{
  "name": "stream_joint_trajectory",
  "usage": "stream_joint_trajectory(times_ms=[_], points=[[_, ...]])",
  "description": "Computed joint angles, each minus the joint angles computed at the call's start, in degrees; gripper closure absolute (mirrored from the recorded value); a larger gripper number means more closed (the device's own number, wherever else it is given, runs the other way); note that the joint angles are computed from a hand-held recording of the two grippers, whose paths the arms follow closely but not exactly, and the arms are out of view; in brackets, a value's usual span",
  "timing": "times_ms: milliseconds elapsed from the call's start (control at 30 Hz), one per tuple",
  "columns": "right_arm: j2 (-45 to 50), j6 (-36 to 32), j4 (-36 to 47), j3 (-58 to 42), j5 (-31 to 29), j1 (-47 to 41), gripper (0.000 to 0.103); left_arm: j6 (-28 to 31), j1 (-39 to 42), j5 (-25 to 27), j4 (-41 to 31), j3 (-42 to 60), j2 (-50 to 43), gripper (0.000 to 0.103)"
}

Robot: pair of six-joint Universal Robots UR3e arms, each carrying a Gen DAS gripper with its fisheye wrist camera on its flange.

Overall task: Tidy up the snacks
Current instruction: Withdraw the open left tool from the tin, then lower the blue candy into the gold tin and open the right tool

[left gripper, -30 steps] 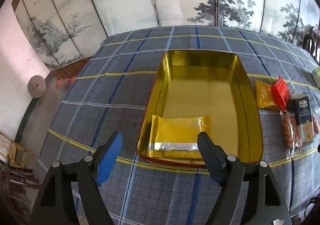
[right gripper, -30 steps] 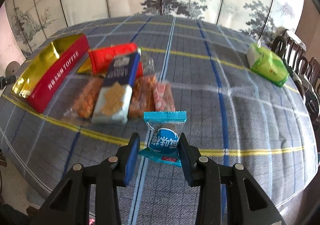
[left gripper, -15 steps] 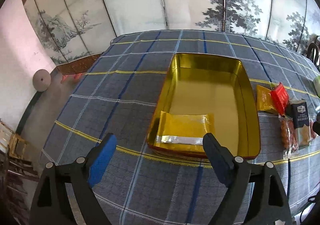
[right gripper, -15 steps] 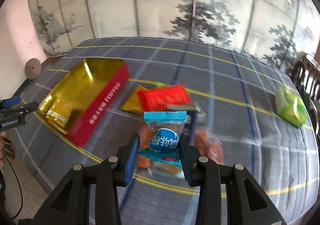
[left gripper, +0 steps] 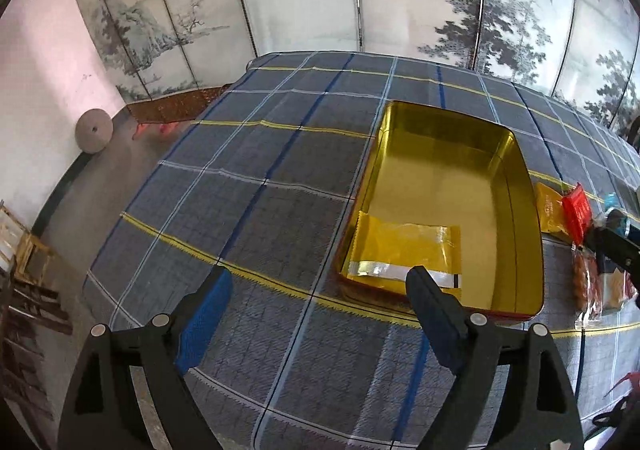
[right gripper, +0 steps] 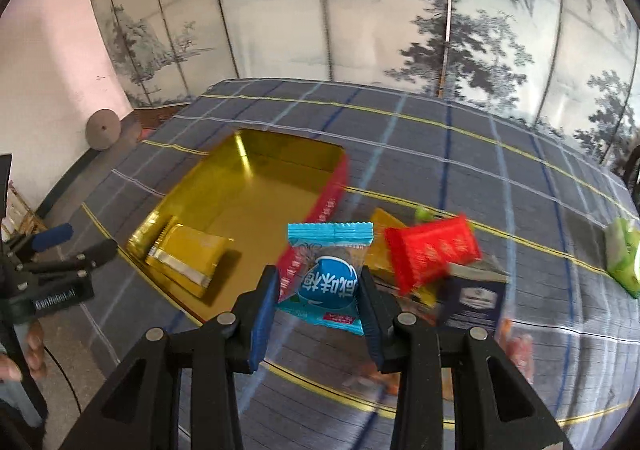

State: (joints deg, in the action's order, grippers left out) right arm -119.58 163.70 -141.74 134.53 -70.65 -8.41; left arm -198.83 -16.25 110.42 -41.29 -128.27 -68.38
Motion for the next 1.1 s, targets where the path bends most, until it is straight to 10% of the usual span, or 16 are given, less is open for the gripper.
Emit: stream_joint_trajectory(times_ms=[1100], points=[[30.9,10.4,-17.3,-12.2,-11.9,22.1,0.064,2.2,13.2,-3.1,-10.0,-6.6,17.7,0.014]])
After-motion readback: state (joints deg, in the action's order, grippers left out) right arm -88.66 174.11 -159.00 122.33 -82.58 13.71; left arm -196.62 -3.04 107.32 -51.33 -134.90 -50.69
